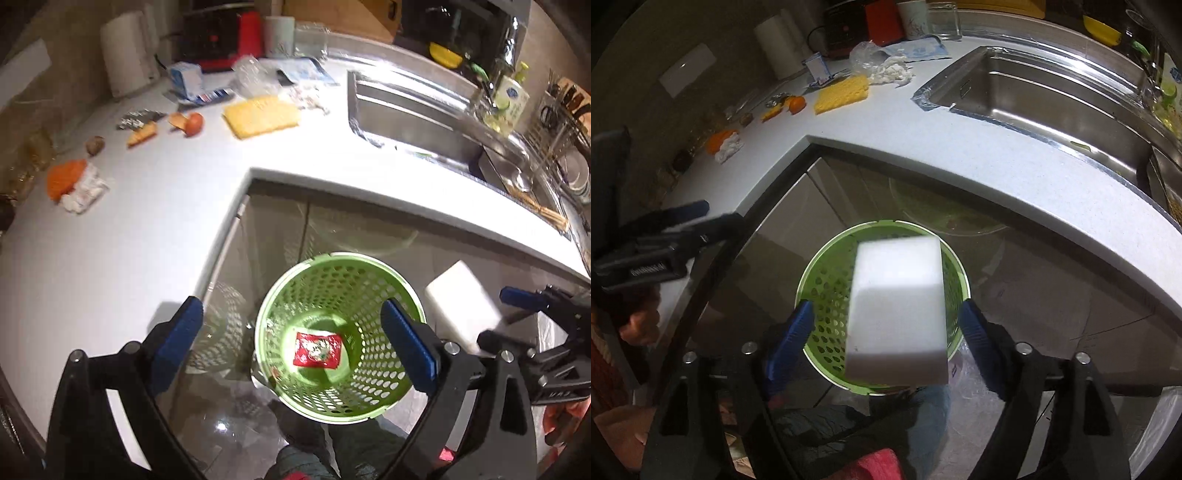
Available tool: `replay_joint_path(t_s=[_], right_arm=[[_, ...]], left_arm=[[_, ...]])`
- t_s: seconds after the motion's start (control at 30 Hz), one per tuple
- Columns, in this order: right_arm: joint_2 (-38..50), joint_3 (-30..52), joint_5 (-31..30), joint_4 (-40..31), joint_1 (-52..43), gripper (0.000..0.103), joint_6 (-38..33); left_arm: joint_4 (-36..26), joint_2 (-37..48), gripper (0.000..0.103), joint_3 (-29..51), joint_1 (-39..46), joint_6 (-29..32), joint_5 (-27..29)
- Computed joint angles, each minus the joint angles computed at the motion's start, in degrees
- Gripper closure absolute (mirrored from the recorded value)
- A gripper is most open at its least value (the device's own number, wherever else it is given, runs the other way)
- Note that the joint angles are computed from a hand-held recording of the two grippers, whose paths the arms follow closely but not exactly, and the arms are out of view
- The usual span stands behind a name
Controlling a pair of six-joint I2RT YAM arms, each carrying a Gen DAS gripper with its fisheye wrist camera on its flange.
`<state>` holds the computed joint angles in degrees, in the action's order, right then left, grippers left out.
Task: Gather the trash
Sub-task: 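Carry the white foam block over the green basket with the right tool, then grasp the orange foam net with the left tool while the right tool grasps crumpled tissue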
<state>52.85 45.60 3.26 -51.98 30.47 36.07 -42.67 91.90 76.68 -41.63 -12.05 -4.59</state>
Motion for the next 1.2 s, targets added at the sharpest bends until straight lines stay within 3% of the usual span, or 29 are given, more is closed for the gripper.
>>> replay_joint_path(t_s=[0.07, 0.27, 0.57, 0.77, 1.07, 1.2], right_arm=[[1.24, 0.18, 0.58, 0.87, 0.66, 0.005, -0.36], [7.01, 5.67, -4.81, 3.72, -8.47, 0.002, -7.1], [30.39, 28.66, -12.94, 7.59, -17.79, 0.002, -25.9], [45.19, 46.44, -18.42, 5.52, -17.1, 0.002, -33.92], [63.41, 71.2, -22.22, -0.56, -10.32, 0.002, -36.47], [72.93, 83.72, -19.67, -3.99, -6.56, 0.002, -34.36]], left_arm=[[-1.18, -3.06, 0.008, 0.22, 1.63, -0.24, -1.41], [-3.96, -6.9, 0.008, 1.9, 6.38, -2.47, -3.59], [-3.27, -1.57, 0.008, 8.27, 9.29, -8.27, -11.81], [-4.4, 4.28, 0.008, 15.2, 13.82, -12.1, -15.92], [-7.19, 19.18, 0.008, 31.82, 25.24, -9.15, -12.65], [-8.52, 28.5, 0.008, 41.67, 30.33, -5.12, -8.84]])
